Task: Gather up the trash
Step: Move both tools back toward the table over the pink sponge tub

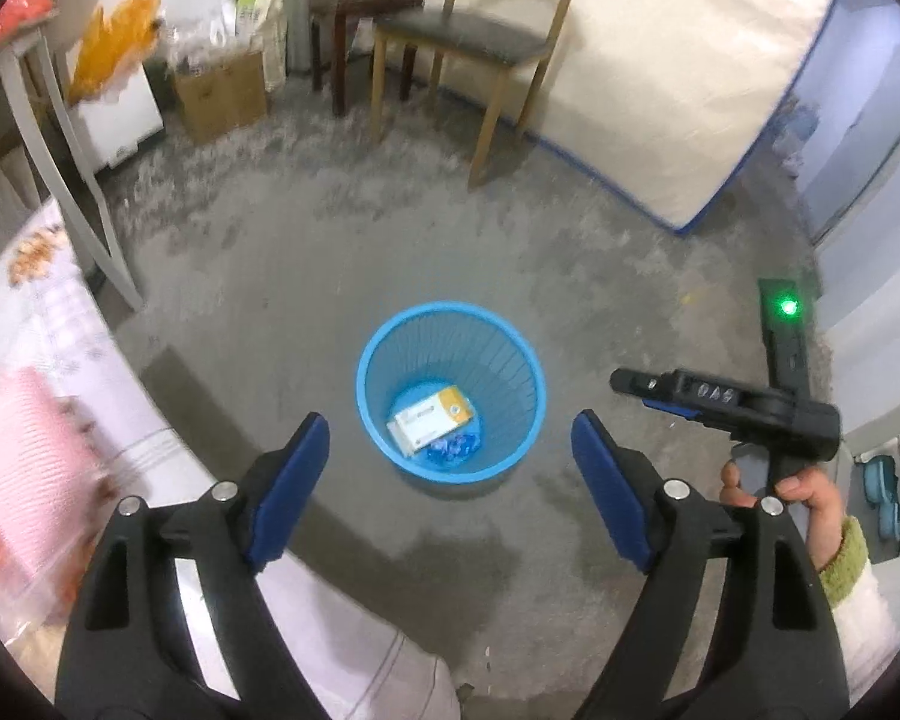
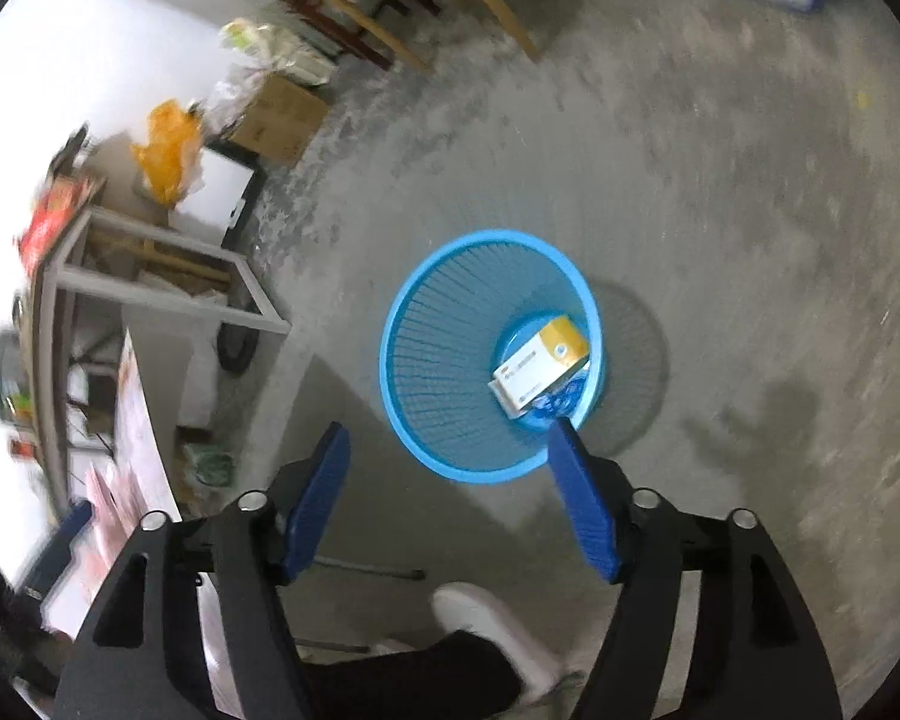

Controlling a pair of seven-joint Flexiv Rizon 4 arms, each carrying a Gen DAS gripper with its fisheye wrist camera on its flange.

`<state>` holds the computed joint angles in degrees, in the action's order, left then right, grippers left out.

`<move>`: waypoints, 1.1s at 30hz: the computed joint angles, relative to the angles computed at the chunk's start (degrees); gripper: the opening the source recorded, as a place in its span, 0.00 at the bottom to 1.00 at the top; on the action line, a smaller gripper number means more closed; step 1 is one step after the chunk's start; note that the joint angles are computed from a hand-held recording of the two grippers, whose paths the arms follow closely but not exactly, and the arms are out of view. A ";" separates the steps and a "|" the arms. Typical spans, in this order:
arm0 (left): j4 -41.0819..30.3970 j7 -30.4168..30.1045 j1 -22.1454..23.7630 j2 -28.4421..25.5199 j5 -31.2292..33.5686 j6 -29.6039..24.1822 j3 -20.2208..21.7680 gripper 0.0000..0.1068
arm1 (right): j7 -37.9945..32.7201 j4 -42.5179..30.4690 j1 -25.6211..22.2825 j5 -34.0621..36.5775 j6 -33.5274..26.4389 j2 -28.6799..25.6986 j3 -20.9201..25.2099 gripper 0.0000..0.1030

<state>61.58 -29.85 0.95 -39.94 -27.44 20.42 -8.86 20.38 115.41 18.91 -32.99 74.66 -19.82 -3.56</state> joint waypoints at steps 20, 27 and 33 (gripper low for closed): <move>18.80 15.41 17.29 15.33 -20.39 5.23 6.25 0.87 | -16.24 -24.57 14.49 -25.47 -46.84 -0.82 7.34 0.94; 16.39 11.09 22.55 11.62 -22.82 6.57 6.45 0.89 | -14.38 -28.87 13.96 -32.06 -28.96 -4.88 5.35 0.94; 12.78 7.11 26.71 7.57 -25.03 3.56 4.92 0.88 | -24.04 -39.19 14.30 -22.67 -20.63 -12.27 4.82 0.94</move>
<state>74.37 -22.74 27.65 -32.37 -52.47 23.99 -3.95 -3.66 76.22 33.21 -55.66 54.02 -32.09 1.25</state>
